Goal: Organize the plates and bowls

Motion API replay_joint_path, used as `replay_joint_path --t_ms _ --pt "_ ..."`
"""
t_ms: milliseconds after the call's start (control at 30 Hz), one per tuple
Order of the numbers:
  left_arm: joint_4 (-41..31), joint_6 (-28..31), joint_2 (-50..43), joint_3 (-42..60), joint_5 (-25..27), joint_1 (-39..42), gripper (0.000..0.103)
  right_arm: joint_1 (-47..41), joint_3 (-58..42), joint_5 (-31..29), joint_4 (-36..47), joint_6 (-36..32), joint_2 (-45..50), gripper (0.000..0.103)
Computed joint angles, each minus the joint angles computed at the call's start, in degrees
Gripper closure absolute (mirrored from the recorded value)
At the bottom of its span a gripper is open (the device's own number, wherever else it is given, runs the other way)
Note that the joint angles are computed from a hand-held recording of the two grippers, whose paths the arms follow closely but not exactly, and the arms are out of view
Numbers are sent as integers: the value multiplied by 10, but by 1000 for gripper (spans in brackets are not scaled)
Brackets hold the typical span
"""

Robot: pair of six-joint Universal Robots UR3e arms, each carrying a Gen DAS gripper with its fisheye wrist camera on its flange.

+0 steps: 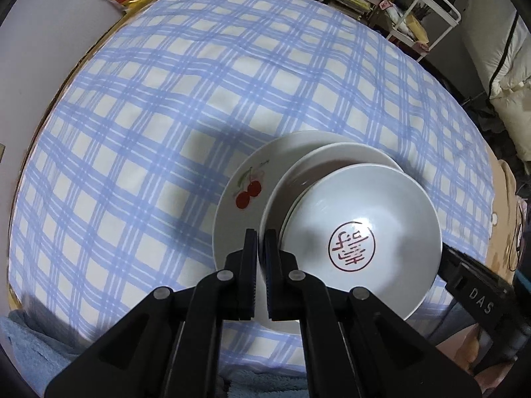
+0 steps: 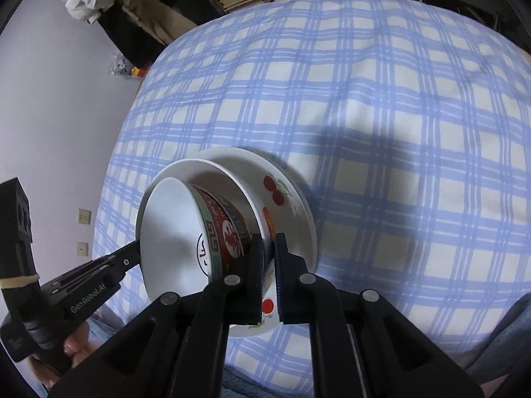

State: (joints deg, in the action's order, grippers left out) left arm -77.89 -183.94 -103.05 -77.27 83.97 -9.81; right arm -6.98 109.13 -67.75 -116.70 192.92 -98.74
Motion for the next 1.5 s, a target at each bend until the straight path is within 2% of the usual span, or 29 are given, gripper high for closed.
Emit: replay_joint_path --t_ms 67,167,300,367,467,533,600,667,733,800,833,933,1000,1200,1333,1367,1433,1500 --pt "30 5 20 -22 10 -3 95 -14 3 14 1 -4 -8 93" --pt "36 7 31 -26 12 -3 93 -42 18 48 -27 5 -31 93" --pt "51 4 50 -40 55 -19 90 -33 -7 31 -7 -25 -41 93" --pt "58 2 71 -56 62 -17 90 -33 9 22 -23 -14 -66 93" --pt "63 -4 106 -76 67 -8 89 -59 47 45 -39 -10 -125 92" --pt "75 -7 132 -93 84 -10 87 -76 61 62 -25 -22 -163 88" --pt "86 -8 154 -104 110 -18 84 -92 74 73 -10 -26 -205 70" --pt "104 -13 180 -121 145 -30 79 -103 83 77 2 -33 -248 60" --pt "118 -23 203 -133 176 -40 71 -100 84 65 4 -40 -272 58" --pt "135 -28 230 -147 196 -48 59 -95 83 44 4 -49 -300 48" --pt "153 -28 246 -160 211 -57 58 -91 83 36 2 -53 -311 45" --pt "190 -25 273 -182 271 -95 43 -67 83 -1 -13 -70 -343 33" --pt "206 -23 291 -197 290 -111 29 -41 89 -36 -35 -73 -361 24" --pt "257 -24 357 -260 311 -134 14 51 126 -157 -124 -56 -397 0" --pt "295 -17 404 -312 322 -141 10 64 150 -180 -149 -61 -438 0" --pt "301 -17 415 -323 324 -144 10 44 159 -159 -142 -71 -464 0" --pt "312 -17 431 -340 327 -151 10 50 172 -168 -154 -63 -480 0" --pt "330 -6 445 -354 316 -151 10 14 183 -139 -136 -67 -520 0"
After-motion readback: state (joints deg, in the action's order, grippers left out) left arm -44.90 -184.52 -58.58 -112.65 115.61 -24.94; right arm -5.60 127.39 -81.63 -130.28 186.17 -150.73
